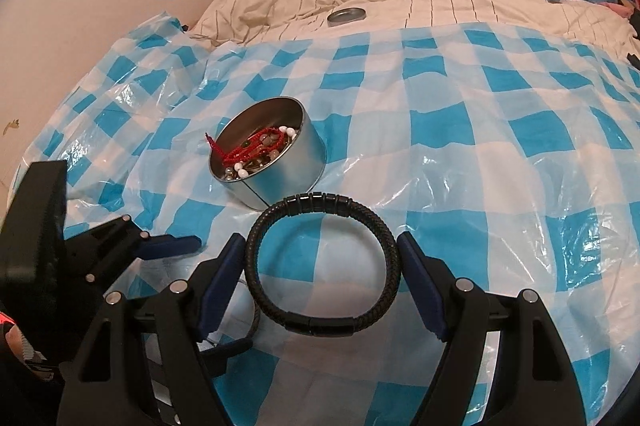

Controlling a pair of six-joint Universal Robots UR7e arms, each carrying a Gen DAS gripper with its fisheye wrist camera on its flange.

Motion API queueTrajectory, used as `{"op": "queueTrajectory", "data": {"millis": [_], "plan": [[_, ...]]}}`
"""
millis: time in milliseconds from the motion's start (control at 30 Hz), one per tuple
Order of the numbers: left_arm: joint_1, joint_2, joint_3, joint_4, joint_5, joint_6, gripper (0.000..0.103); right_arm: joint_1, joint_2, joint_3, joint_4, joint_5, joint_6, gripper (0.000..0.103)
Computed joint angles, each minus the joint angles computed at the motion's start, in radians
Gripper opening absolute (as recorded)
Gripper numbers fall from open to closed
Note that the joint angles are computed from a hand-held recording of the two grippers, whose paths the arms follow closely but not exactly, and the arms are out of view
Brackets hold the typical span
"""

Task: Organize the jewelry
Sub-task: 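Grasp the silver bangle with the left tool and lift it, then carry the silver bangle over the tin and open the left tool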

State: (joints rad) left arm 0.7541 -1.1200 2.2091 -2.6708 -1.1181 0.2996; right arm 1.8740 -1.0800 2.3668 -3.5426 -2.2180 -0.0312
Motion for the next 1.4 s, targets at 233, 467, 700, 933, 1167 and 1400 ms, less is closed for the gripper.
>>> {"op": "queueTrajectory", "data": {"millis": [233,467,700,933,1167,1400], "plan": [[0.043,-0.009,-0.05,0.103,-0.083,-0.076,0.061,-0.003,0.001,0.0,-0.001,0.006,-0.003,0.074],[0.051,-0.029,-0.061,0.114,-0.111,-0.077,0.061,0.002,0.008,-0.002,-0.004,0.001,0.001,0.074],[0.079,-0.084,-0.094,0.082,-0.144,-0.102,0.061,0.003,0.011,-0.004,-0.01,0.004,-0.002,0.074],[0.087,-0.072,-0.143,0.001,-0.124,-0.15,0.061,0.01,0.012,-0.004,-0.022,0.033,0.012,0.074],[0.085,0.035,-0.215,-0.103,-0.109,-0.23,0.061,0.025,0.018,-0.003,-0.049,0.036,-0.006,0.074],[0.119,0.136,-0.28,-0.131,-0.098,-0.384,0.067,0.025,0.011,0.001,-0.057,0.019,-0.033,0.074]]}}
